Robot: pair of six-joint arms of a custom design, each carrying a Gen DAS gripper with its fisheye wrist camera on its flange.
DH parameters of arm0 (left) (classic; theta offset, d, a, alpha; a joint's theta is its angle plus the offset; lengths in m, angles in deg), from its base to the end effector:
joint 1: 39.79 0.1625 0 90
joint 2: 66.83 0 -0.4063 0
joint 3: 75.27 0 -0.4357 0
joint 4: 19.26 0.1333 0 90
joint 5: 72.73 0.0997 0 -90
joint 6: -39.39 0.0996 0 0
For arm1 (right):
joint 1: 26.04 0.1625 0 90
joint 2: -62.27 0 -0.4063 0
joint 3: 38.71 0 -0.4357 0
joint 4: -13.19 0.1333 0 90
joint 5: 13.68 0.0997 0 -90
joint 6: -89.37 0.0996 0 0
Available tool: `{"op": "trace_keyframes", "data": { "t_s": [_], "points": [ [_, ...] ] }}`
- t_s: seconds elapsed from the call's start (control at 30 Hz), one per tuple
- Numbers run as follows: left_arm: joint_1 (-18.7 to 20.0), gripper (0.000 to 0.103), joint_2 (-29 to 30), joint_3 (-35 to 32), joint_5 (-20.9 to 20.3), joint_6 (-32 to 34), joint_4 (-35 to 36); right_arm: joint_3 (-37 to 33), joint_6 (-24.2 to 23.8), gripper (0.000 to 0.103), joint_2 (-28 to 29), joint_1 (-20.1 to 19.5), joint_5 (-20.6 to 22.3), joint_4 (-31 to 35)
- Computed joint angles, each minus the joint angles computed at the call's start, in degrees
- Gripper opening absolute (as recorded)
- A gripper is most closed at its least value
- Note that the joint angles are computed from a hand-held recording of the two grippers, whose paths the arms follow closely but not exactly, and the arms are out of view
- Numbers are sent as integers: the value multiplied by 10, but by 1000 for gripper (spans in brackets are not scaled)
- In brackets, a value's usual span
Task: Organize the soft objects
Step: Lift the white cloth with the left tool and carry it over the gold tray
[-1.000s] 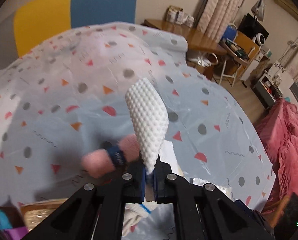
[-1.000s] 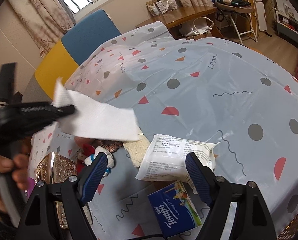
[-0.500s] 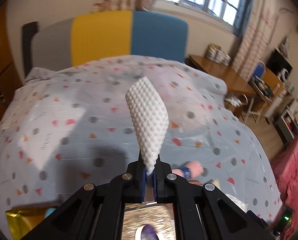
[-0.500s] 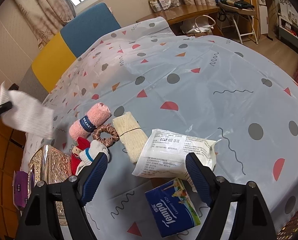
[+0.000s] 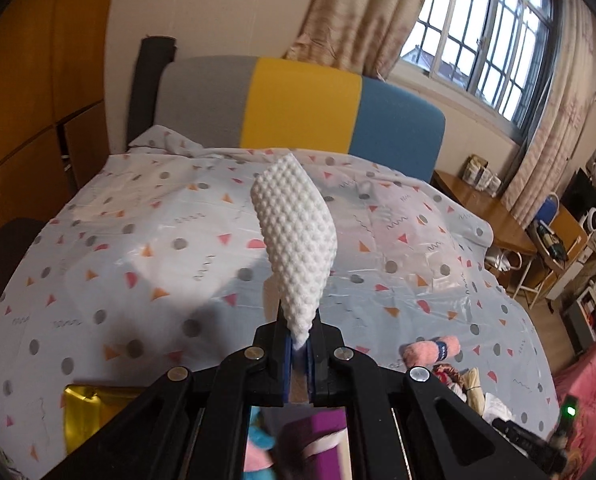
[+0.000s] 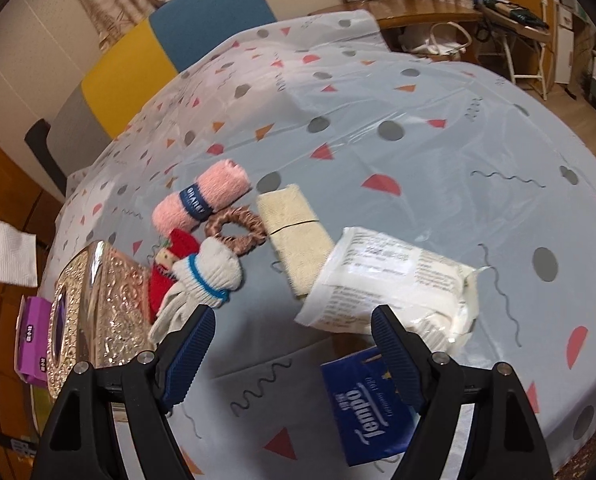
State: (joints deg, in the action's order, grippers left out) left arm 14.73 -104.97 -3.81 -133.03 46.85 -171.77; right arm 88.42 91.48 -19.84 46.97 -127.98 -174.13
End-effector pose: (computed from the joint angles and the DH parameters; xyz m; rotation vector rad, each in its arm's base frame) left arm -0.3231 -0.7679 0.1472 0.7969 2.5243 -0.8367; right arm -0.0568 -0.5018 0.2801 -0.6478 -2.3225 1.1005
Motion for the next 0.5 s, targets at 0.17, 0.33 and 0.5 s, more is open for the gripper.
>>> {"op": "trace_keyframes", "data": {
  "t_s": [0.17,0.33,0.5],
  "points": [
    [11,5,-57,84,-3,6,-40,-24,-6,82,9,13,28,29],
    [25,5,-110,169,-4,1,-62,-61,5,77,33,26,36,49],
    [46,5,-143,226,-21,-31,-61,-82,39,77,57,25,59,65]
  ]
}}
